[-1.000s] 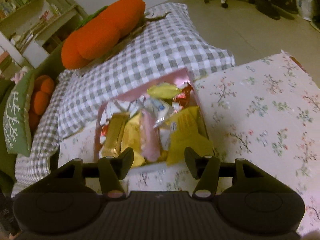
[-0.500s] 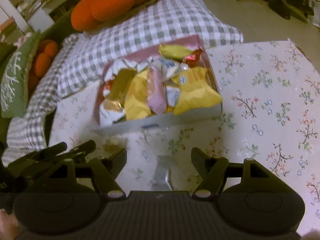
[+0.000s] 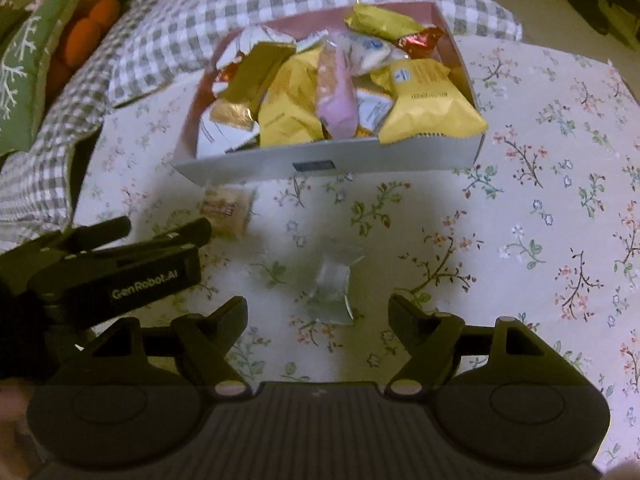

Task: Organize snacks
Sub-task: 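Move both tools back over the two remaining snacks on the cloth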

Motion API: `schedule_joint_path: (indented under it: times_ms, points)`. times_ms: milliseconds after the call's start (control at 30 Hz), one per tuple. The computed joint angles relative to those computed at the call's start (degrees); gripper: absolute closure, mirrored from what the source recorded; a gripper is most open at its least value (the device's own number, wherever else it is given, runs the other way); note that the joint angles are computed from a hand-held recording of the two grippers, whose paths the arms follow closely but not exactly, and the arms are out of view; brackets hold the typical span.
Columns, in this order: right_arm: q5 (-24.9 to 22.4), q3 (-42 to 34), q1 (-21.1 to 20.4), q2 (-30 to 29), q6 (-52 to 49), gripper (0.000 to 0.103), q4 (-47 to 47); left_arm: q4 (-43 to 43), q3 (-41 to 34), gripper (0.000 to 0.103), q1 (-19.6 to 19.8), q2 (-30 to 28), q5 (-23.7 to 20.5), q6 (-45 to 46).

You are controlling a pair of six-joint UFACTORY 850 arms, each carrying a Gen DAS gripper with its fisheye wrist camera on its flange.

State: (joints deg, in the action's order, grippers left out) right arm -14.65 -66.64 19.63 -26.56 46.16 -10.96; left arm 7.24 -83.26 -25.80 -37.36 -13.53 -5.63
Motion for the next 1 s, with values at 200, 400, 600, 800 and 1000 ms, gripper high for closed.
schedule_joint_path:
  times_ms: [200, 400, 600, 800, 1000]
  points:
    - [-1.6, -0.7, 0.3, -1.0, 2.6, 0.024, -3.1, 1.5, -0.5, 0.014, -0.2, -0.7, -0.4, -0.9]
    - [-3.5, -1.8, 1.1, -2.2, 7.3, 0.023, -9.2, -6.4, -2.6, 0.014, 0.0, -2.7, -2.5, 6.1]
    - [-4.3, -2.4, 1.2, -2.8, 9.8, 0.023, -12.4, -10.6, -3.8, 0.014, 0.2, -3.8, -2.8, 9.9]
    - [-3.8, -1.4, 0.5, -1.8, 17.4, 0.022, -17.6, -17.6, -4.5, 0.013, 0.9, -4.3, -2.4, 15.1]
    - [-4.1, -1.5, 0.1, -2.1, 17.5, 0.022, -16.5, -19.0, -5.2, 0.012, 0.1, -5.5, -1.2, 18.3]
